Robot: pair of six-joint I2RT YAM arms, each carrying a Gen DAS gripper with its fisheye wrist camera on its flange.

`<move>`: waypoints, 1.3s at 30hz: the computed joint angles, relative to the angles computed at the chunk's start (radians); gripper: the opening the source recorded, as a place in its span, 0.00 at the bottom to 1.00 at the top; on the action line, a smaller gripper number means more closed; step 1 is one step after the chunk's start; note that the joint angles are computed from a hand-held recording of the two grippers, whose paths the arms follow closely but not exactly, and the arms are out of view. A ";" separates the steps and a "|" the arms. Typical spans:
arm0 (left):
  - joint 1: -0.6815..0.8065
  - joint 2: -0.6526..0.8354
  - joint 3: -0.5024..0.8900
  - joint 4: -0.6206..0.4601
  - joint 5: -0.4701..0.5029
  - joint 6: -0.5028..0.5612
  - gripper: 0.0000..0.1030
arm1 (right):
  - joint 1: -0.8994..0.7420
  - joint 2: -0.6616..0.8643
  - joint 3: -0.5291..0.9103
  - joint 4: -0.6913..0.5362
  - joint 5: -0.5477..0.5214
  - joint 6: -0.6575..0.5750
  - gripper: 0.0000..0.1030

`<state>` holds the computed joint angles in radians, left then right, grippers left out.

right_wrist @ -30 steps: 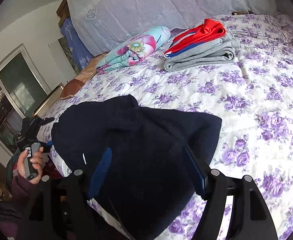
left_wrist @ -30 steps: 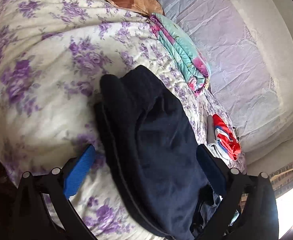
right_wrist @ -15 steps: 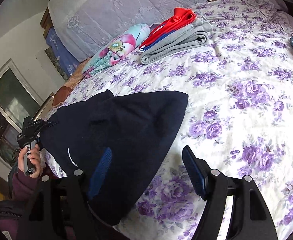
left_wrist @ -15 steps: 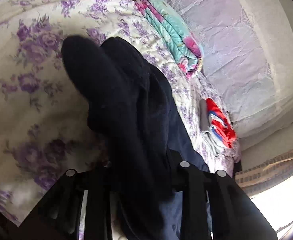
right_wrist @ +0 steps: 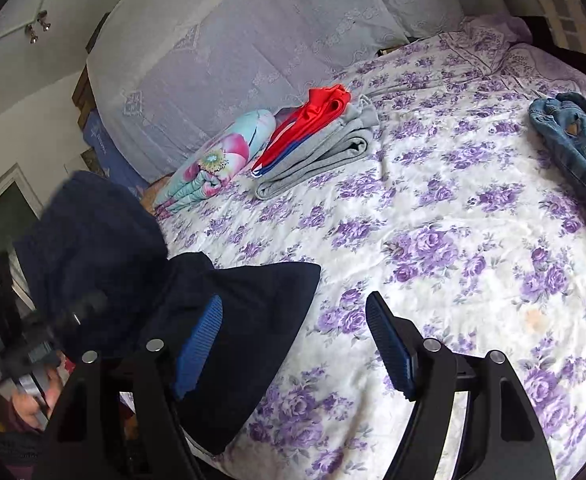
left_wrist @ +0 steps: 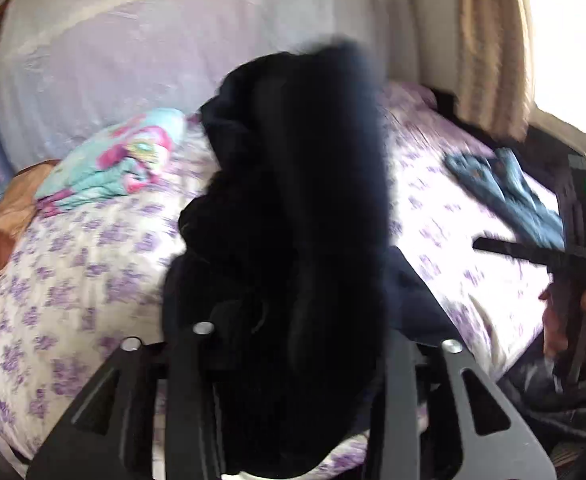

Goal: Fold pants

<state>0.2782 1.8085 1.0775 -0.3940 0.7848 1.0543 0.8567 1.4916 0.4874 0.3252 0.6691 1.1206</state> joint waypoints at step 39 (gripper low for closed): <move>-0.043 0.347 0.209 -0.584 -0.014 0.398 0.95 | -0.119 0.249 0.383 -0.125 -0.295 -0.288 0.69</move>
<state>0.2348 2.1551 1.2866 -0.9785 0.7709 1.4519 0.7376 1.7403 0.8703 0.2001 0.3742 0.8328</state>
